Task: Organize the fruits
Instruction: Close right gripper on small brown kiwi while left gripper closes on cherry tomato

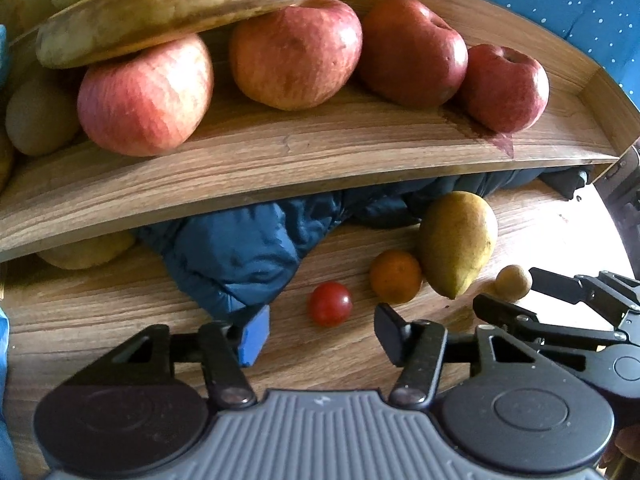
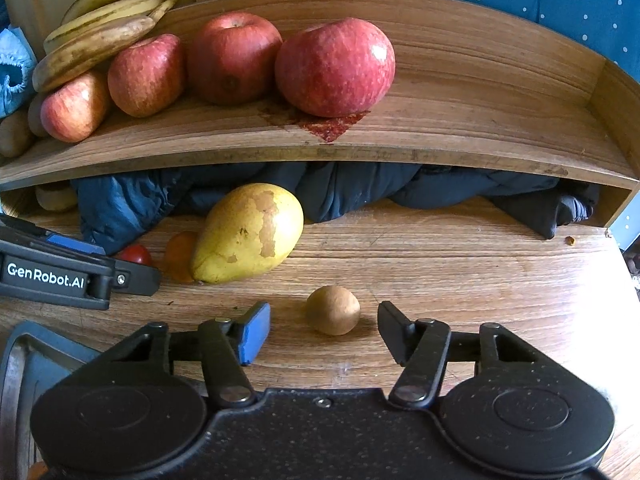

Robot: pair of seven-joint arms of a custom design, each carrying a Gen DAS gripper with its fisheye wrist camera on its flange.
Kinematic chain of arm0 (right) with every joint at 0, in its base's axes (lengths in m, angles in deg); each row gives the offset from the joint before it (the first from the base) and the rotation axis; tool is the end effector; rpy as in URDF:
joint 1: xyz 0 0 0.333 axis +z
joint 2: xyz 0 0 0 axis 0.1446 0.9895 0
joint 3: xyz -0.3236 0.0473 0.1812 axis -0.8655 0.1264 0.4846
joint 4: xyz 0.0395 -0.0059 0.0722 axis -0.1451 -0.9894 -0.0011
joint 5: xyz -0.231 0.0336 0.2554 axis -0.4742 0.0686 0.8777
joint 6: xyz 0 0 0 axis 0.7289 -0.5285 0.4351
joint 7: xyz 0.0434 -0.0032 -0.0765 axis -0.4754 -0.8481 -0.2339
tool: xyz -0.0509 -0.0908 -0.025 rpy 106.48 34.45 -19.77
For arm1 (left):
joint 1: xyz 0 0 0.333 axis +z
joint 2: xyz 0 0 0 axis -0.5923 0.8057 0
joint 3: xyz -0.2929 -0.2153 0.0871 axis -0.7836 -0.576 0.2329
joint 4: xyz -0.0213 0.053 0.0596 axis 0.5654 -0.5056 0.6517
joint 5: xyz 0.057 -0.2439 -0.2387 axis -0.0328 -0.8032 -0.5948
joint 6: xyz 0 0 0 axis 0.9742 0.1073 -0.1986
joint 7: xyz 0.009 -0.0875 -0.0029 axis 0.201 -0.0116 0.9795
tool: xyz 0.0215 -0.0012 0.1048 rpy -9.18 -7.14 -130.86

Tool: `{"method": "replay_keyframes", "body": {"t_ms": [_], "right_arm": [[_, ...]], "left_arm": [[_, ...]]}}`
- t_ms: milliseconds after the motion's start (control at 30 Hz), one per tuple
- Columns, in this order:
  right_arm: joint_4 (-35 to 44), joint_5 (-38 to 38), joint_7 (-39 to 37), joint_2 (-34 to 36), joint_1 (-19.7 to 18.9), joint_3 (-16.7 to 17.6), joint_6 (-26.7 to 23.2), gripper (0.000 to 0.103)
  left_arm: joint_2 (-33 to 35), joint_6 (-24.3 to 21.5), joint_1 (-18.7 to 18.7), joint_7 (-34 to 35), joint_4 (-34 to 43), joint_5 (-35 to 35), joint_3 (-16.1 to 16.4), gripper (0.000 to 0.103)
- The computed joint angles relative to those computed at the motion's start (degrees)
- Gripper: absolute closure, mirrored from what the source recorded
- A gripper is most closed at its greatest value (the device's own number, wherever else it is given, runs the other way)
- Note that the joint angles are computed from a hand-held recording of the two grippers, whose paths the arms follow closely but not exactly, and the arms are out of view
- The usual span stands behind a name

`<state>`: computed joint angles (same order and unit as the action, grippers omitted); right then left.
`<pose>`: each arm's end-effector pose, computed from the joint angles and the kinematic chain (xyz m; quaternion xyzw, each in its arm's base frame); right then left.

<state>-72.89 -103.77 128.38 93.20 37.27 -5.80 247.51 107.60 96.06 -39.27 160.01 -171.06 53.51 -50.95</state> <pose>0.6021 0.2993 0.3413 -0.6339 0.7271 -0.1966 0.1758 0.6731 -0.1159 0.3718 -0.5597 0.8054 -0.1900 0.0438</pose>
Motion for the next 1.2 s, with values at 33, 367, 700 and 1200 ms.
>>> {"method": "replay_keyframes", "body": {"t_ms": [33,367,700,1200], "right_arm": [[-0.04,0.0,0.03,0.0,0.01,-0.02,0.05,0.042],[0.07,-0.7,1.36,0.46,0.62,-0.87,0.56,0.053],[-0.07,-1.98,2.74,0.47,0.89,-1.24,0.74,0.067],[-1.39,-3.32,3.51,-0.13,1.1,-1.23,3.27,0.072]], "left_arm": [[0.06,-0.05,-0.01,-0.1,0.06,-0.03,0.05,0.045],[0.16,-0.71,1.1,1.44,0.59,-1.74,-1.01,0.065],[0.2,-0.64,1.85,4.03,0.35,-4.18,-1.73,0.078],[-0.55,-1.14,1.99,6.96,-0.84,-6.14,-2.58,0.079]]}}
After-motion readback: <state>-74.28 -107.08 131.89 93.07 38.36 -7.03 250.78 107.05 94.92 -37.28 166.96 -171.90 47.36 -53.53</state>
